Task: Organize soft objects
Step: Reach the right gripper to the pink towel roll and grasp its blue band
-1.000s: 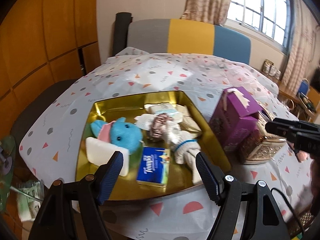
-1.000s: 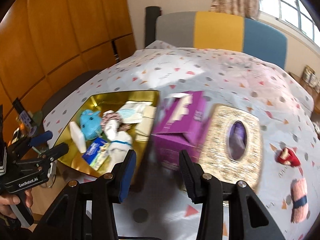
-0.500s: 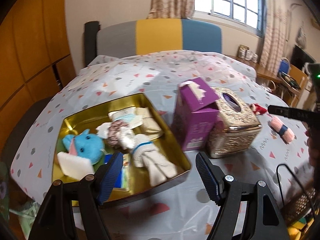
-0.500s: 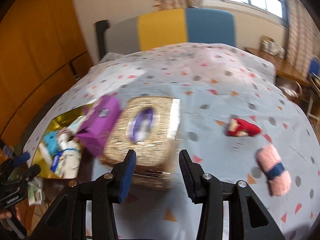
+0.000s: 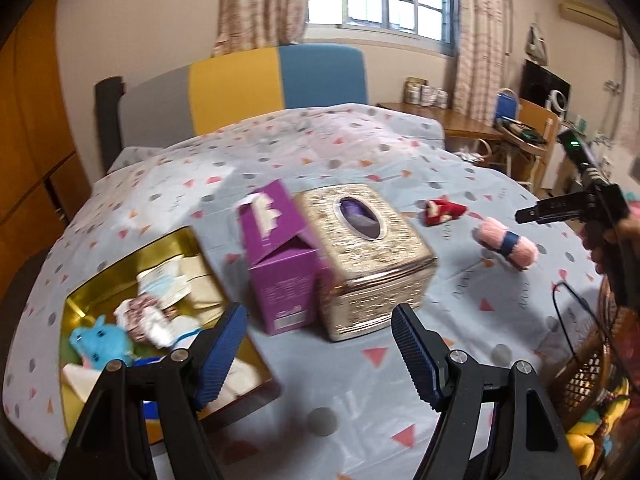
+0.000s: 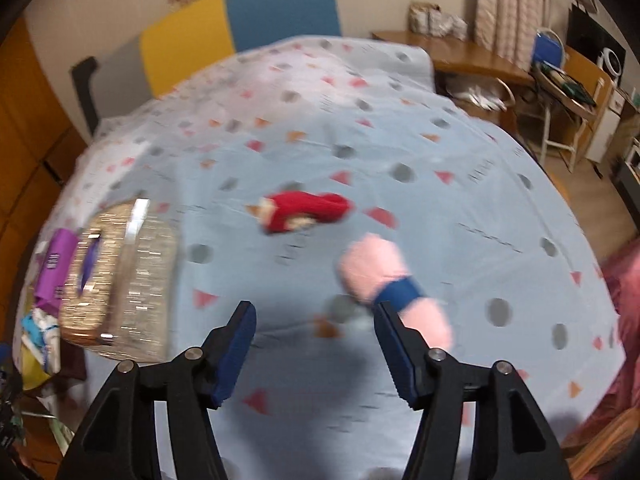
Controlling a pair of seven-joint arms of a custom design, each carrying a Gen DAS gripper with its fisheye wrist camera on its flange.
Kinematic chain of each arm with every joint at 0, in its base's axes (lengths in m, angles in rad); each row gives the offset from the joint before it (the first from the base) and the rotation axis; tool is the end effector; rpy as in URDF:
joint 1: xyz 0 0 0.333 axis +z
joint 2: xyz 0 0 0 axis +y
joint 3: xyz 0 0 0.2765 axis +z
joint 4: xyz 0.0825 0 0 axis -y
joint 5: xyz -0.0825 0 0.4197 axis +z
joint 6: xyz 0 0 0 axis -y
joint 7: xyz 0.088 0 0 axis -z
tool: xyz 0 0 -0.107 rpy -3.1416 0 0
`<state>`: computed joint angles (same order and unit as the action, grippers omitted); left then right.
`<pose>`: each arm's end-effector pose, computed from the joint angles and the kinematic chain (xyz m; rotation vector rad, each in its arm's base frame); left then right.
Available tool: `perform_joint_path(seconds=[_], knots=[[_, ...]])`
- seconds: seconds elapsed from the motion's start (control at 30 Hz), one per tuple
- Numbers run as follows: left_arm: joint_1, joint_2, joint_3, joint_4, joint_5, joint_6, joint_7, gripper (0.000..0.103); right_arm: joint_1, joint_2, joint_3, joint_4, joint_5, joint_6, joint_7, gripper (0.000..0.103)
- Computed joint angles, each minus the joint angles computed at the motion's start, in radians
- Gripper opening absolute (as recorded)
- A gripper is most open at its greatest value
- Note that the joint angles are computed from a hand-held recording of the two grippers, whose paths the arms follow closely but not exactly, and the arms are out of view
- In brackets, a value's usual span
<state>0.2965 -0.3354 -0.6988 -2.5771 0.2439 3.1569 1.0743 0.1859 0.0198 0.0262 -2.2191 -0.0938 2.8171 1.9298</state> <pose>0.4620 -0.2170 0.3837 -1.5333 1.9118 -0.8563 0.5861 0.1309 0.3709 -1.7939 1.9184 -0.4385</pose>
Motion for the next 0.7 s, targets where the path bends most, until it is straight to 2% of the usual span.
perform_joint_path(seconds=[0.07, 0.13, 0.23, 0.33, 0.43, 0.47, 0.57, 0.6, 0.63, 0.7], knots=[[-0.018, 0.025, 0.01, 0.02, 0.006, -0.003, 0.017, 0.076, -0.016, 0.016, -0.011, 0.028, 0.029, -0.066, -0.052, 0.063], [-0.035, 0.051, 0.018, 0.042, 0.018, -0.009, 0.029, 0.076, -0.028, 0.052, -0.022, 0.075, -0.005, -0.139, -0.063, 0.063], [-0.09, 0.096, 0.061, 0.08, 0.035, -0.02, 0.054, 0.076, -0.036, 0.102, -0.028, 0.133, -0.064, -0.208, -0.069, 0.063], [-0.154, 0.14, 0.117, 0.12, 0.051, -0.036, 0.073, 0.076, -0.045, 0.162, -0.018, 0.197, -0.058, -0.262, -0.132, 0.063], [-0.223, 0.189, 0.175, 0.171, 0.059, -0.057, 0.1, 0.076, -0.029, 0.219, -0.023, 0.26, -0.112, -0.321, -0.123, 0.063], [-0.25, 0.209, 0.196, 0.195, 0.051, -0.068, 0.117, 0.076, -0.028, 0.247, -0.02, 0.297, -0.109, -0.372, -0.133, 0.063], [-0.281, 0.256, 0.219, 0.255, 0.103, -0.085, 0.102, 0.076, -0.027, 0.284, -0.019, 0.344, -0.107, -0.437, -0.139, 0.061], [-0.295, 0.27, 0.23, 0.273, 0.105, -0.091, 0.107, 0.076, -0.033, 0.288, -0.015, 0.349, -0.089, -0.449, -0.151, 0.047], [-0.322, 0.291, 0.247, 0.298, 0.064, -0.1, 0.148, 0.076, -0.031, 0.286, -0.018, 0.346, -0.095, -0.449, -0.144, 0.04], [-0.357, 0.331, 0.27, 0.347, 0.025, -0.122, 0.187, 0.076, -0.038, 0.266, -0.018, 0.32, -0.082, -0.425, -0.14, 0.037]])
